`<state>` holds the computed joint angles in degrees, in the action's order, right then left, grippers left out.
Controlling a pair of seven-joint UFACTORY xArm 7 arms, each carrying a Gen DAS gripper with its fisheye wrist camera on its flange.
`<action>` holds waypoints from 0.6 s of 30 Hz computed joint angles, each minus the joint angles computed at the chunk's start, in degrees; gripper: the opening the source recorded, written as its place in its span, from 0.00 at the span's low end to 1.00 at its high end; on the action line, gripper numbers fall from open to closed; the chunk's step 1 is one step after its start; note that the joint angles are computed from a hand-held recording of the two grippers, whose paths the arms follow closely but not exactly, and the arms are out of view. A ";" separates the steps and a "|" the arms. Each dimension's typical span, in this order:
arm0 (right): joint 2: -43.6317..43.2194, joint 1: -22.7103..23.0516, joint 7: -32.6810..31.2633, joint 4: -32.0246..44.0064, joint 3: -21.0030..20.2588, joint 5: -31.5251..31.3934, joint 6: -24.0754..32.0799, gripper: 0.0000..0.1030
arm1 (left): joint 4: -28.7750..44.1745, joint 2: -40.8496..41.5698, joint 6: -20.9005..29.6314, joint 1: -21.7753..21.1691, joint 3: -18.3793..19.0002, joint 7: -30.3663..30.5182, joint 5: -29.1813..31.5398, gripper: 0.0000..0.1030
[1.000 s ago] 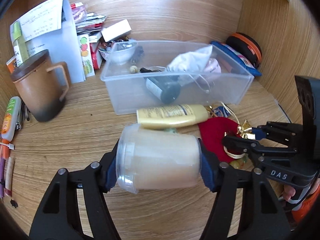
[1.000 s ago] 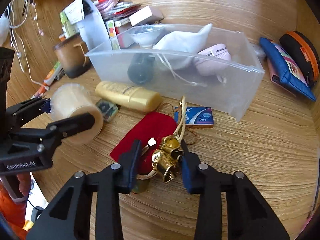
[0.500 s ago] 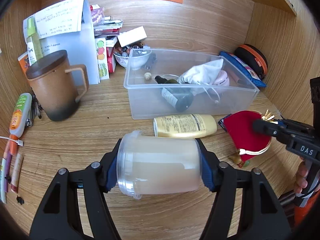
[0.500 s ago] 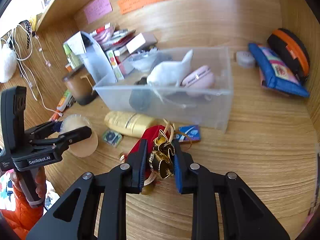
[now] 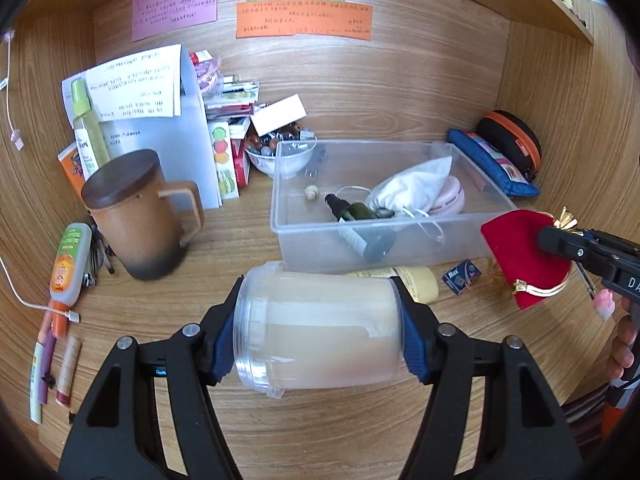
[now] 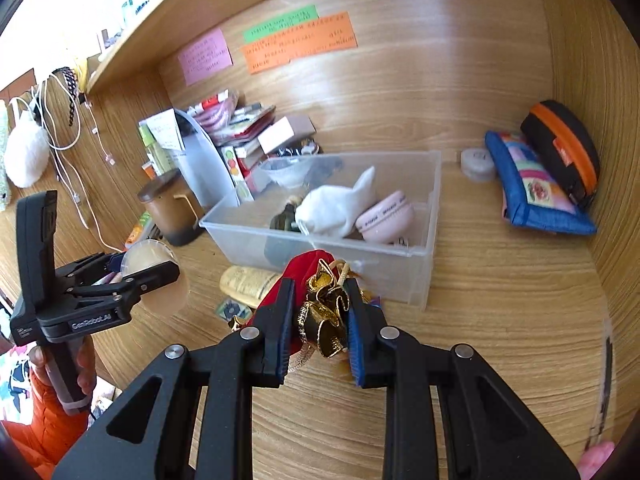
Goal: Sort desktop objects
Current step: 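Lift the red pouch with gold bells with the right gripper while the left carries the container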
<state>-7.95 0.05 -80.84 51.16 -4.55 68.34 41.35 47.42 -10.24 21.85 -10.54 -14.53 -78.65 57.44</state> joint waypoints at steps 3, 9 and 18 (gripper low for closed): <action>-0.10 -0.16 -0.68 0.80 -0.25 0.05 0.77 0.20 | 0.44 -0.36 0.21 0.17 0.02 -0.04 0.34 0.64; 0.64 -0.51 0.33 1.93 -0.39 -1.48 3.81 0.20 | 0.80 -0.62 -0.41 0.69 -0.01 -0.70 0.69 0.64; 2.65 -0.06 1.22 3.83 1.07 -0.74 1.60 0.20 | 2.70 0.98 -0.61 0.94 0.75 -0.07 0.48 0.64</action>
<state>-5.29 -0.01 -79.63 55.00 -3.48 67.59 42.95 50.13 -9.26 21.24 -9.60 -13.78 -78.71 57.91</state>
